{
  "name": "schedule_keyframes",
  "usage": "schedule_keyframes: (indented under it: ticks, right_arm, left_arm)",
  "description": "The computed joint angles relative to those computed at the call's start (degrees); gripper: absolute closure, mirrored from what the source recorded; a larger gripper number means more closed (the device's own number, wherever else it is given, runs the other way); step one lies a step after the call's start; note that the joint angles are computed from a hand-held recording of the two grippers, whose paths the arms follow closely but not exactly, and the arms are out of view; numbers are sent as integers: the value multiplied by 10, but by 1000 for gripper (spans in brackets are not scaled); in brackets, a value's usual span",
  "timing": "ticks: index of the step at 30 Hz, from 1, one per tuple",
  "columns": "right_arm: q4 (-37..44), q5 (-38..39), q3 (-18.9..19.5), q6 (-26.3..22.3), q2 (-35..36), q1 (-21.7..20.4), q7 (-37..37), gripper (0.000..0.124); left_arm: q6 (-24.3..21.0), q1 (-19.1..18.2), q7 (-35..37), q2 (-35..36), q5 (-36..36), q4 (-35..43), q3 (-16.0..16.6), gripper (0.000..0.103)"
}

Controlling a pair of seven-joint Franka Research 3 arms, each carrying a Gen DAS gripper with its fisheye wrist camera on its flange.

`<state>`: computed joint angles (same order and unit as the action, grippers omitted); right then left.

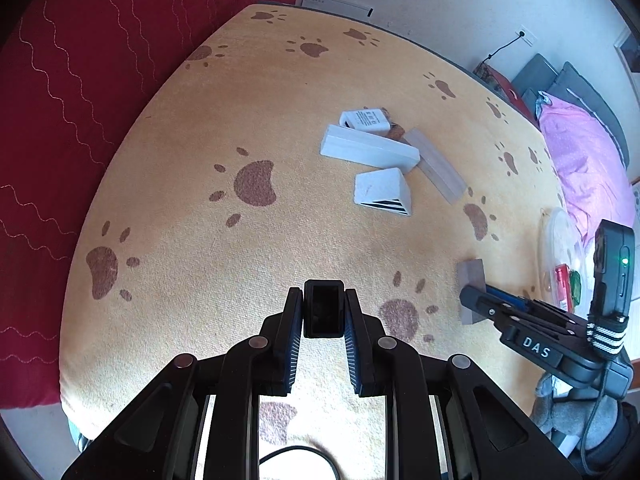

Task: Organize rigid objects
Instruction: 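Carry the dark brown block into the bowl and release it while the left gripper carries the black box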

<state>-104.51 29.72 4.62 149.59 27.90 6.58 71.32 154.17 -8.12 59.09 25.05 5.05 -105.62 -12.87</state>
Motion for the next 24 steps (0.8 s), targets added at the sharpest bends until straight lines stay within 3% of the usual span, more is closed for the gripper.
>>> schedule_keyframes:
  ticks: [14,24]
  right_arm:
    - [-88,88,-16,45,-85,-53,-41,92]
    - [-117,104,-41,67,-107,-88,-60,92]
  left_arm:
    - [-18,-39,1,30,17,57,-11,83]
    - [-32,-80,-16,59,37,107,-12,83]
